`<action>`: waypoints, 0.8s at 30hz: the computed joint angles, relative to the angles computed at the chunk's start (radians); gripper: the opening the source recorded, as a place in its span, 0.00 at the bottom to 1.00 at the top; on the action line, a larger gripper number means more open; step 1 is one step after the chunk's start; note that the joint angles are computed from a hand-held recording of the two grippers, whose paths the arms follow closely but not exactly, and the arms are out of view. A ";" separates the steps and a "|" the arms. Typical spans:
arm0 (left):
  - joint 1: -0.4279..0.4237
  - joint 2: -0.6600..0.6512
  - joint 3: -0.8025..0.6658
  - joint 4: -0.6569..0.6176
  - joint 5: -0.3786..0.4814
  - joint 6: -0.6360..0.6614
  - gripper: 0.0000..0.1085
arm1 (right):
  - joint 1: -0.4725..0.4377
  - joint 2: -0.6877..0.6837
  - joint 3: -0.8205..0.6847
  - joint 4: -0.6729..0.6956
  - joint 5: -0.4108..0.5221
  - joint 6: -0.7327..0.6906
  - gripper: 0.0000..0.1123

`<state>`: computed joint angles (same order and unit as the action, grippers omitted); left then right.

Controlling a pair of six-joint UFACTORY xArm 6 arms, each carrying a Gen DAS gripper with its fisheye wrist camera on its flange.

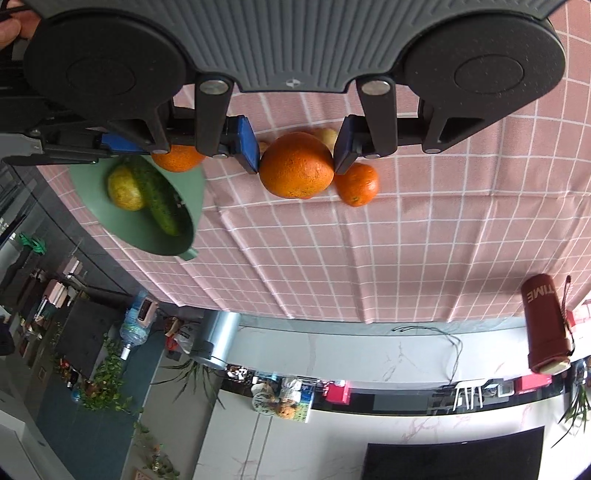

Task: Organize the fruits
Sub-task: 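Lower both held oranges into the green colander and open both tools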

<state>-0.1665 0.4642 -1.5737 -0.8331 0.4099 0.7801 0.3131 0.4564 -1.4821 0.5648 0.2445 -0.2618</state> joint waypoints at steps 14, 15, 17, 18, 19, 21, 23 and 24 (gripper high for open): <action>-0.127 0.064 -0.182 0.092 0.165 -0.047 0.45 | -0.182 -0.166 0.070 -0.181 0.199 -0.048 0.37; -0.133 0.083 -0.212 0.124 0.186 -0.081 0.45 | -0.194 -0.162 0.059 -0.212 0.218 -0.049 0.37; -0.139 0.135 -0.292 0.189 0.239 -0.146 0.45 | -0.213 -0.145 0.028 -0.268 0.259 -0.056 0.37; -0.142 0.162 -0.334 0.223 0.266 -0.175 0.45 | -0.225 -0.134 0.008 -0.288 0.286 -0.067 0.37; -0.145 0.187 -0.372 0.254 0.292 -0.201 0.45 | -0.235 -0.119 -0.015 -0.299 0.314 -0.077 0.37; -0.149 0.247 -0.469 0.336 0.367 -0.274 0.45 | -0.257 -0.080 -0.076 -0.297 0.382 -0.111 0.37; -0.150 0.327 -0.604 0.413 0.463 -0.340 0.45 | -0.275 -0.033 -0.145 -0.295 0.456 -0.134 0.37; -0.151 0.366 -0.669 0.440 0.511 -0.357 0.45 | -0.285 -0.001 -0.194 -0.296 0.503 -0.139 0.37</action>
